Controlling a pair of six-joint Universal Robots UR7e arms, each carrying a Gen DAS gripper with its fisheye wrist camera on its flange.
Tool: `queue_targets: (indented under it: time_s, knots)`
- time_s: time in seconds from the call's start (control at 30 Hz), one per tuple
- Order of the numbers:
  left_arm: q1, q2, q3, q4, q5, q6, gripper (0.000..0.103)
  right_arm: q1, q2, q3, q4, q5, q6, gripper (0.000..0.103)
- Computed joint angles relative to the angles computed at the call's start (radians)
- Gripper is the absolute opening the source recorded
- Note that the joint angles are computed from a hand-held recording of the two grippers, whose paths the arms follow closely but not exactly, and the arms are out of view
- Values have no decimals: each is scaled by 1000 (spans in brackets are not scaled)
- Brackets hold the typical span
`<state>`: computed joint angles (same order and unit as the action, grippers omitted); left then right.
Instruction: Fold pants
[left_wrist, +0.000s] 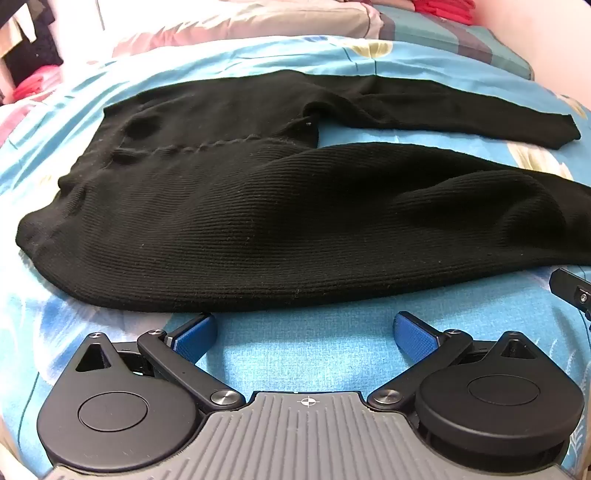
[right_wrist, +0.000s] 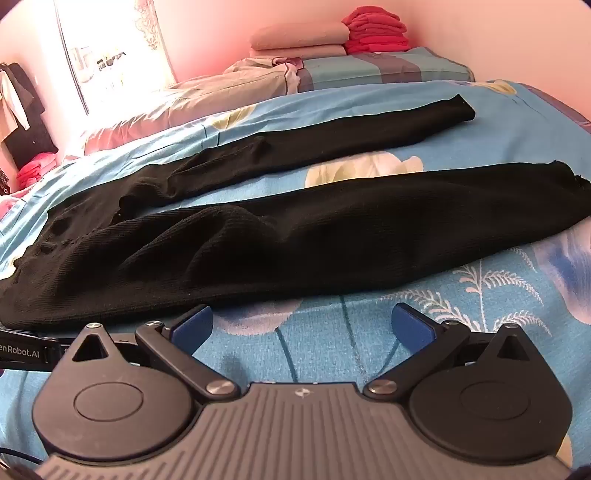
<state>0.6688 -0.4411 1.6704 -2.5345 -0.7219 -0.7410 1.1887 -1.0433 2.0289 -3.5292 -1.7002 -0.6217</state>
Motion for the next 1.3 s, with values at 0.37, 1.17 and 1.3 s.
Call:
queue_targets:
  time_s: [0.37,1.17,1.3]
  knots:
    - [0,2,-12,17,-3,-11,103,3,1,-12,12,5,18,103]
    - [-3,-4,9,-2,5,-10,103,-33,-18,37,-40,93,76,98]
    - [-3,-3,7,-1,7,-12,103,-35,-18,39,-45,98,76,98]
